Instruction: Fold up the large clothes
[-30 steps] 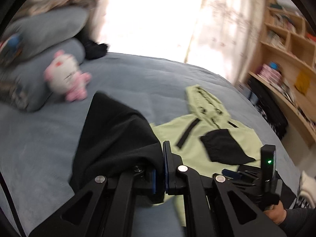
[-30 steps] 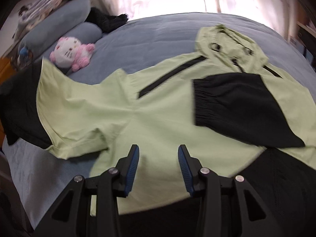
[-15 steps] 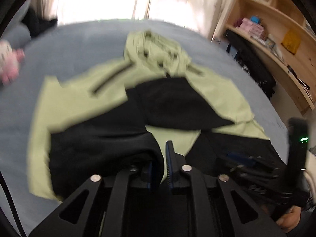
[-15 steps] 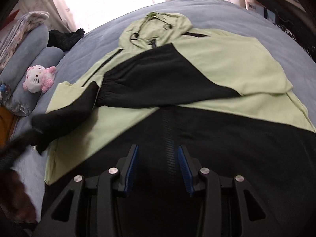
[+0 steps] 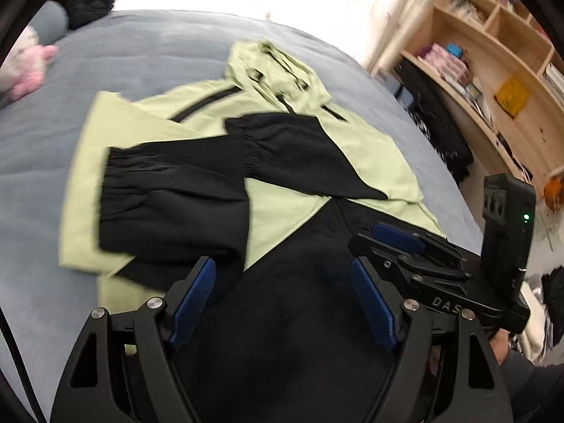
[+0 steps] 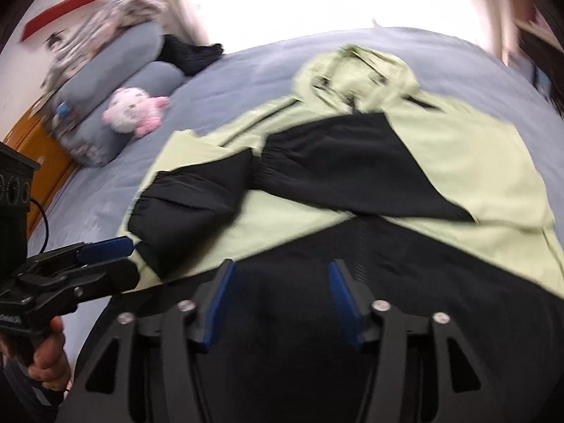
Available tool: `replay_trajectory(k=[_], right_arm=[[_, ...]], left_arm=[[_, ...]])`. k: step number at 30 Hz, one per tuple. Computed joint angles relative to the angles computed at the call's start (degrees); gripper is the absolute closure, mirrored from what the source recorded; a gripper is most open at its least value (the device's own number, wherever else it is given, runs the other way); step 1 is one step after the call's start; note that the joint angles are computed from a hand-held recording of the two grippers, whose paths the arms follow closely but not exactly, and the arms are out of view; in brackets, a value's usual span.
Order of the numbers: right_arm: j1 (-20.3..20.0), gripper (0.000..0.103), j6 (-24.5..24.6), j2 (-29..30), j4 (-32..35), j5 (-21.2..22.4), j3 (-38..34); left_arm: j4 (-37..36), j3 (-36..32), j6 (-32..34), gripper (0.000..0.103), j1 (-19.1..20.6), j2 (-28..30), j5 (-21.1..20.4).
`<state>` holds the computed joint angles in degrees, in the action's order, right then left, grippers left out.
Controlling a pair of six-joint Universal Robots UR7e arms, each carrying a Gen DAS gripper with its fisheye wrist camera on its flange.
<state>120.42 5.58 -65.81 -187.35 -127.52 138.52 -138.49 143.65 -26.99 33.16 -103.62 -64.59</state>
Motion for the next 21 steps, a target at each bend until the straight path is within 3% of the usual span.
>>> replay_trajectory(k=[4, 8, 11, 14, 17, 21], right_arm=[[2.44, 0.046, -4.16, 3.63, 1.15, 0.68, -3.53], [3.96, 0.046, -7.36, 7.21, 3.08, 1.77, -7.15], [4.83, 0.046, -10.08, 10.01, 4.9, 2.08, -9.93], [5.72, 0.046, -13.14, 13.3, 6.45, 1.2, -12.82], [6.54, 0.046, -16.59, 16.38, 8.1, -0.77, -15.4], [7.6, 0.046, -21.88, 20.54, 10.18, -5.57, -18.26]], left_arm=[[12.77, 1.52, -10.27, 0.025, -4.72, -10.88, 8.97], [24.44, 1.28, -19.7, 0.025, -6.25, -15.92, 15.65], [28.51, 1.52, -23.1, 0.025, -5.37, -18.33, 17.5], [27.47, 1.57, -22.89, 0.025, -2.06, -18.56, 16.59], [25.61, 1.77, -21.59, 0.025, 0.87, -19.54, 14.61], [26.14, 2.36, -21.36, 0.025, 0.9, -20.51, 15.04]])
